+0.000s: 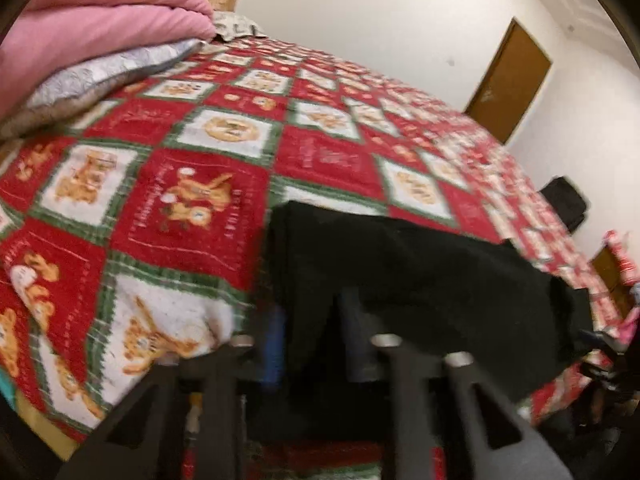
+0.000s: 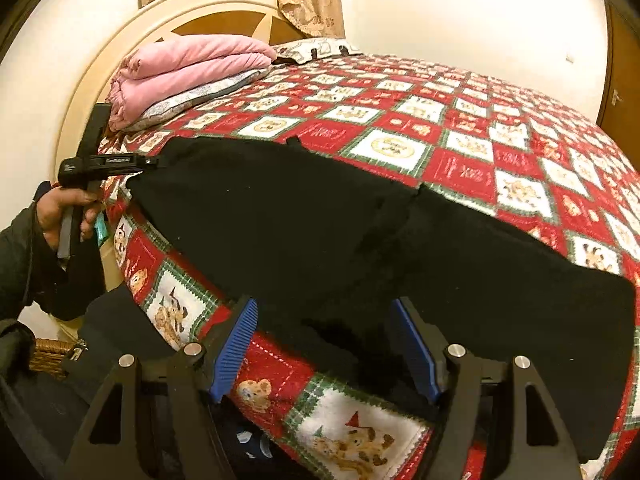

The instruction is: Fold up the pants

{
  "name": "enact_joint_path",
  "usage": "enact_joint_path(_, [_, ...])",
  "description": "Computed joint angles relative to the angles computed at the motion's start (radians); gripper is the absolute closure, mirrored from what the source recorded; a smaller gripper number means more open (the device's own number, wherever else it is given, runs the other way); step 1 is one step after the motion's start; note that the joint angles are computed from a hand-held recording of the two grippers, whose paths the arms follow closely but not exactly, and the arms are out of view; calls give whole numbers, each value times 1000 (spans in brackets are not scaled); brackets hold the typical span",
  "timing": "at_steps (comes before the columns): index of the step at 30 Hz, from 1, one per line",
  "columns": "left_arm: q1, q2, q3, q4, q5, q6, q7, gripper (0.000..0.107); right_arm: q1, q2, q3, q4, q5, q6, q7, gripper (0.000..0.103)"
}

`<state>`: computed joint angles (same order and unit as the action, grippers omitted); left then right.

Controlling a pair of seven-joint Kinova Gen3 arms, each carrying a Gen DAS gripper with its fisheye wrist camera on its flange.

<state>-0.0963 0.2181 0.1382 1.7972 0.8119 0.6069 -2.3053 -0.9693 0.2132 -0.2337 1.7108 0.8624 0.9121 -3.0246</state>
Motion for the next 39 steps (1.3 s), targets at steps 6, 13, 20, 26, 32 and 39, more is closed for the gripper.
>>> enact_joint_path(6, [-46, -57, 5, 20, 164, 94, -112, 90, -9, -73, -14, 68, 85, 65, -171, 32])
enact_joint_path(13, [25, -126, -28, -52, 333, 283, -196, 90, 33, -153, -83, 93, 37, 263, -271, 32])
enact_joint_path(20, [209, -46, 54, -261, 297, 341, -133, 90, 72, -250, -171, 157, 7, 410, -369, 32])
enact_joint_path(26, [401, 99, 129, -499, 60, 321, 46, 90, 103, -308, -244, 219, 1, 498, -480, 32])
enact_joint_path(32, [573, 218, 131, -664, -181, 351, 236, 90, 135, -343, -282, 265, -3, 549, -584, 32])
enact_joint_path(39, [730, 319, 140, -780, -435, 358, 402, 87, 171, -373, -296, 317, -35, 513, -644, 32])
